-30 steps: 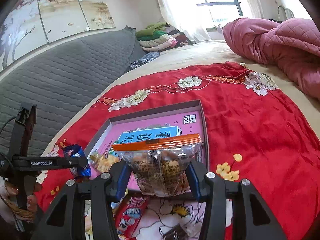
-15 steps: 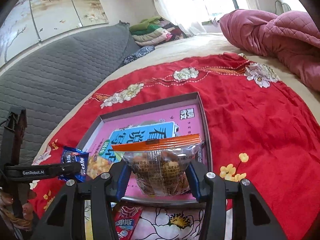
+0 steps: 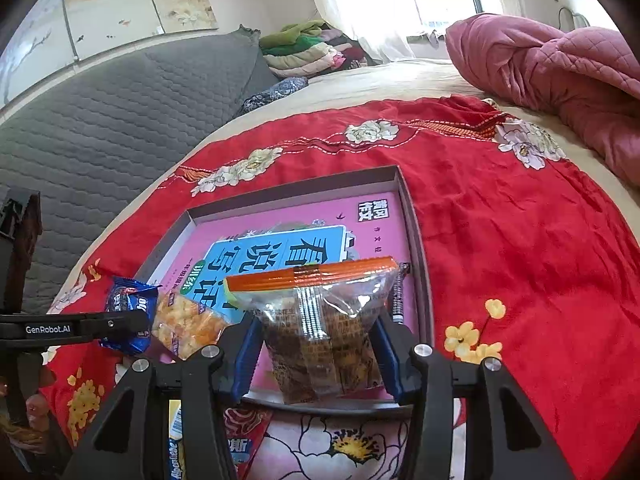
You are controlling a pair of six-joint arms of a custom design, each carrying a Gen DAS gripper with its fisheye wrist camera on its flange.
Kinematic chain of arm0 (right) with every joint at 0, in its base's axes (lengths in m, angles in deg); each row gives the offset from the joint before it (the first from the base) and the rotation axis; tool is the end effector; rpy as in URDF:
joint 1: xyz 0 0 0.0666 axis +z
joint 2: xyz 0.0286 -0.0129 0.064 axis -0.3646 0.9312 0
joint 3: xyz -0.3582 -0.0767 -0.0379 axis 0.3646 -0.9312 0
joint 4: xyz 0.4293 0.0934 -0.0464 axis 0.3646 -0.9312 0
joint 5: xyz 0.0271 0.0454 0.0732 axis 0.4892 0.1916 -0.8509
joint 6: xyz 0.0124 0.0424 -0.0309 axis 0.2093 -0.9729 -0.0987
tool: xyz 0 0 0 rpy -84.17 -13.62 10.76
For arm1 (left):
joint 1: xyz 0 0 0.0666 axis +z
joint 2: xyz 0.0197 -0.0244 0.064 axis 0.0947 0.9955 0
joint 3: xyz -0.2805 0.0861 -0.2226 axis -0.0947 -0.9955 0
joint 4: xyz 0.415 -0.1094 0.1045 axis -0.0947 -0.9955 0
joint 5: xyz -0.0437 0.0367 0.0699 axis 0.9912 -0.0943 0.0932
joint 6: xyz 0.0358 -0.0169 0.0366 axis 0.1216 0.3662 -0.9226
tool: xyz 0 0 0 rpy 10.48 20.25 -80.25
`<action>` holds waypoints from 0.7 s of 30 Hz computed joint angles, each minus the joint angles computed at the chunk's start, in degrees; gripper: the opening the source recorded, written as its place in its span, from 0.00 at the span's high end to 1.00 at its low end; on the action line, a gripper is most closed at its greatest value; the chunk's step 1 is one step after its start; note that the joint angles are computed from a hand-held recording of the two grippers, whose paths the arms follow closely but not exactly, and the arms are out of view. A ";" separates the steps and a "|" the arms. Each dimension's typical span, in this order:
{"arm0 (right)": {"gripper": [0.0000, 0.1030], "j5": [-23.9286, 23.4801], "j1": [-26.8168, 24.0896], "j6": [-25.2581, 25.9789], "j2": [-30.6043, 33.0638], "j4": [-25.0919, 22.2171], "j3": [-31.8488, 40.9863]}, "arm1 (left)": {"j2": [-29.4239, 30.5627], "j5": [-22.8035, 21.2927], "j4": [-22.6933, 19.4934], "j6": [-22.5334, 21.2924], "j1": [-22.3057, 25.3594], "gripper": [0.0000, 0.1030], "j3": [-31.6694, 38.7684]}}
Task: Organize snacks
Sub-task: 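Lift both held packets and carry them over the tray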
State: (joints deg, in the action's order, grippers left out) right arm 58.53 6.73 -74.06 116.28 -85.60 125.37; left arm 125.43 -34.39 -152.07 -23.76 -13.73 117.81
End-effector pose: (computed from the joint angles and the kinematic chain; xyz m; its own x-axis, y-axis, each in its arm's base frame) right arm 0.5762 0.3215 0.4185 -0.6401 -0.3122 -0.7021 -0.6438 0.7166 0.2683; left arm 0.4629 -0.1534 0.4431 -0.6897 -0.5969 -0.4099 -0.5512 0.7999 -0.2373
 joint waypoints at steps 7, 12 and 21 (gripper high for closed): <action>0.50 0.80 0.29 0.25 1.04 -1.20 0.95 | -0.12 0.21 0.08 0.08 -0.03 0.48 -0.12; 0.50 0.32 0.14 -0.15 1.09 -1.74 0.88 | -0.28 0.64 0.34 0.06 0.09 0.48 -0.29; 0.48 0.23 0.04 -0.03 0.99 -2.45 0.89 | -0.62 1.85 0.90 0.12 0.15 0.48 -0.49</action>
